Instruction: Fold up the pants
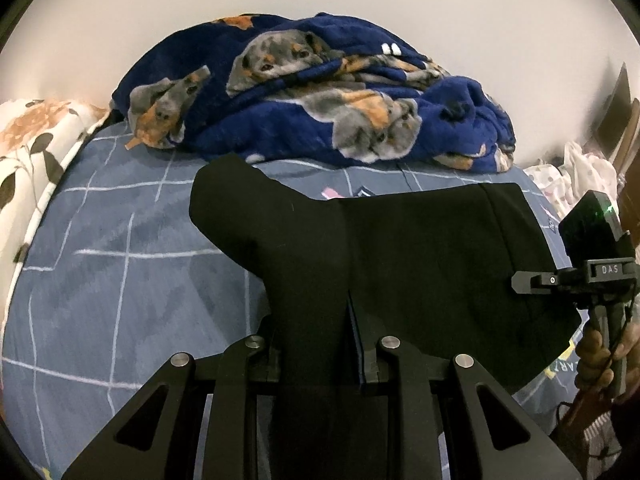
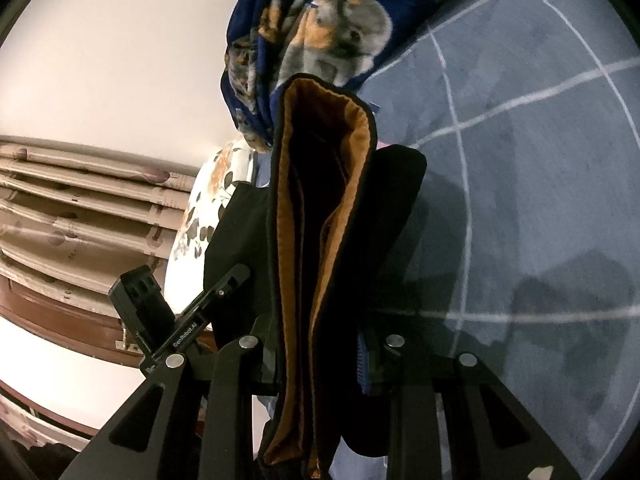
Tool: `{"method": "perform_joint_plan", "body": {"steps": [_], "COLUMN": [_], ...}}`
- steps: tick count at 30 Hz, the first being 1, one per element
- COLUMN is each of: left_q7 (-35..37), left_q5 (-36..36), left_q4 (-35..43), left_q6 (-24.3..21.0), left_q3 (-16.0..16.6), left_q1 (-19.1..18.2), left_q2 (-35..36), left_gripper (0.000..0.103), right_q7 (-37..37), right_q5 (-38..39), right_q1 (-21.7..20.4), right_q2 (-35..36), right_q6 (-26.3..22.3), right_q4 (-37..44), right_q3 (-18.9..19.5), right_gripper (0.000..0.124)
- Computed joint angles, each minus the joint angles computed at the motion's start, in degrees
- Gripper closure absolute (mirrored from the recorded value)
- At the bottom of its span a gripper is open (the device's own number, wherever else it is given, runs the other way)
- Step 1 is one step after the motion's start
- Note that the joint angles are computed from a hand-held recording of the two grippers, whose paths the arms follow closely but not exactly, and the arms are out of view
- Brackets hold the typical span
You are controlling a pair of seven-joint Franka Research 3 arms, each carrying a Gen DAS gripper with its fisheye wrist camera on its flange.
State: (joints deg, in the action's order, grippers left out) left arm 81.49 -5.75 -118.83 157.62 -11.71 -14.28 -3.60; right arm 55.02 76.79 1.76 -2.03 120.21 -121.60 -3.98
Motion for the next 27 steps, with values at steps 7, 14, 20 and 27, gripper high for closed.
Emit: {"method": "perform_joint_plan", "body": {"steps": [7, 14, 20, 27], "left_q7": [-1.0, -3.0, -4.8, -7.6], "left_q5": [1.1, 4.3, 6.5, 9.5], "left_q4": [4.5, 9.8, 14.1, 18.2], "left_q6": [0.9, 1.0, 1.1, 1.0], "left_q3": [0.1, -0.4, -0.6, -0.4], "left_q1": [1.4, 2.9, 4.0, 4.8], "left_q2": [3.7, 8.4, 12.6, 16.8], "left_gripper": [0.08, 0.08, 0.08, 0.08], "right_q7": [-0.7, -1.1, -1.1, 0.1], "right_q5": [-0.5, -0.2, -0.6, -2.1], "right_q1": [-0.4, -1.2, -2.3, -3.7], "right_q2": [2.4, 5.2, 7.1, 10.4], "right_q6": [-0.2, 0.0, -0.7, -1.4], "right_q4": [3.6, 7.1, 8.8, 12.3], "right_q3": [0.3, 0.9, 1.3, 1.9], "right_gripper": [0.098, 0.098, 0.098, 0.098]}}
